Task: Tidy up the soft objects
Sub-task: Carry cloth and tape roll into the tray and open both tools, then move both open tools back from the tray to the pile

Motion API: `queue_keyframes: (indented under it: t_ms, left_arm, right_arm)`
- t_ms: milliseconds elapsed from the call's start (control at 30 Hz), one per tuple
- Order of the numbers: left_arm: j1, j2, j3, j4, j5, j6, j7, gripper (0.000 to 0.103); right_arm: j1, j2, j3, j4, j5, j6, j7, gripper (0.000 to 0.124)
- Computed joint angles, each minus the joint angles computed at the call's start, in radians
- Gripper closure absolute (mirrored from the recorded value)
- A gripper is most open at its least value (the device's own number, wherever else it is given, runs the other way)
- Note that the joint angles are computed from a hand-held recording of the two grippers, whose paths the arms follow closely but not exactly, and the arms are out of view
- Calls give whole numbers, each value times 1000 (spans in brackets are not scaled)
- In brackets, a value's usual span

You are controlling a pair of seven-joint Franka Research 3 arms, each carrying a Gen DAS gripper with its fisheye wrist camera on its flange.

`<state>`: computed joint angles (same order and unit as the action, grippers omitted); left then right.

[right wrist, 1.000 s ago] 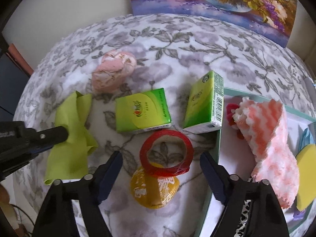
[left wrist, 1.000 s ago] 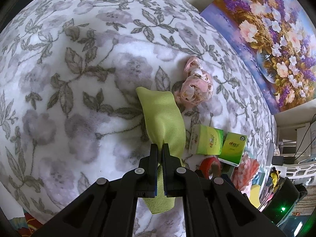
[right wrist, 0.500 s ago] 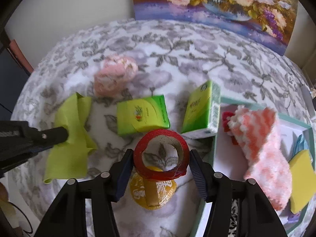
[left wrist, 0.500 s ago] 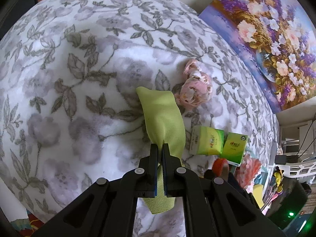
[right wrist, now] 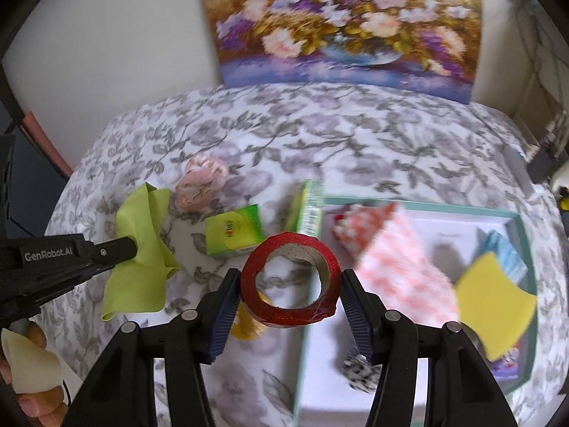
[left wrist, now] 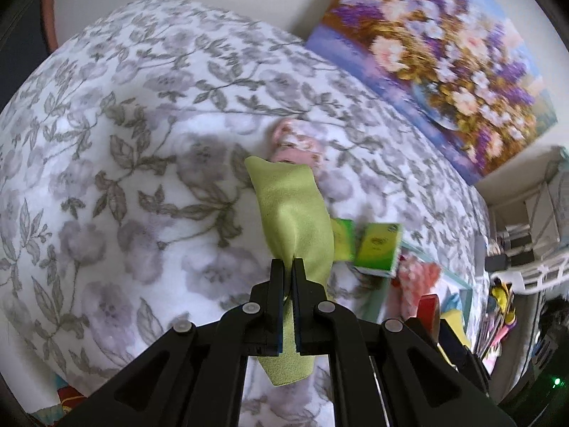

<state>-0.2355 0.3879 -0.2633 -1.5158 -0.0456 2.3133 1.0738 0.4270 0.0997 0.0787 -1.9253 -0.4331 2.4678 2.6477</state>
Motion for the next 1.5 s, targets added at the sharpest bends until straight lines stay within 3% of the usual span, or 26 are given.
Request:
queue_keyframes:
  t_ms: [200, 333, 633, 933, 967, 1033, 1067, 1133, 1367, 1500]
  left_arm:
    - [-41, -48, -17, -44, 45, 37, 29, 99]
    - [-60, -48, -48, -45, 9, 35, 85, 99]
    - [-147, 16, -85, 22, -19, -56, 158, 99]
    - [-231, 124, -69, 139, 58, -200, 123, 98]
    - [-231, 131, -69, 146, 56, -216, 124, 96]
    - [-228, 136, -69, 154, 49, -236, 128, 79]
    - [-226, 133, -67, 153, 48, -234, 125, 63]
    - [-223, 123, -60, 143, 50, -216, 111, 52]
    - [-213, 103, -35, 129, 90, -197, 61, 31]
    - [-204, 97, -25, 121, 111, -193, 25, 20]
  right_arm:
    - [-33, -138, 16, -134, -26, -23, 92, 65]
    - [-83, -235, 44, -239, -17, -19, 149, 65]
    - [-187, -401, 83, -426, 89, -57, 158, 64]
    - [-225, -428, 94, -485, 204, -54, 89, 64]
    - [-226, -423, 94, -483, 215, -52, 82, 63]
    - [-230, -417, 96, -481, 227, -54, 76, 61]
    - [-233, -417, 99, -479, 225, -58, 79, 53]
    - [-238, -419, 106, -477, 220, -65, 88, 43]
    - [-248, -417, 109, -467, 207, -101, 115, 23]
    - [-247, -413, 111, -460, 191, -111, 123, 21]
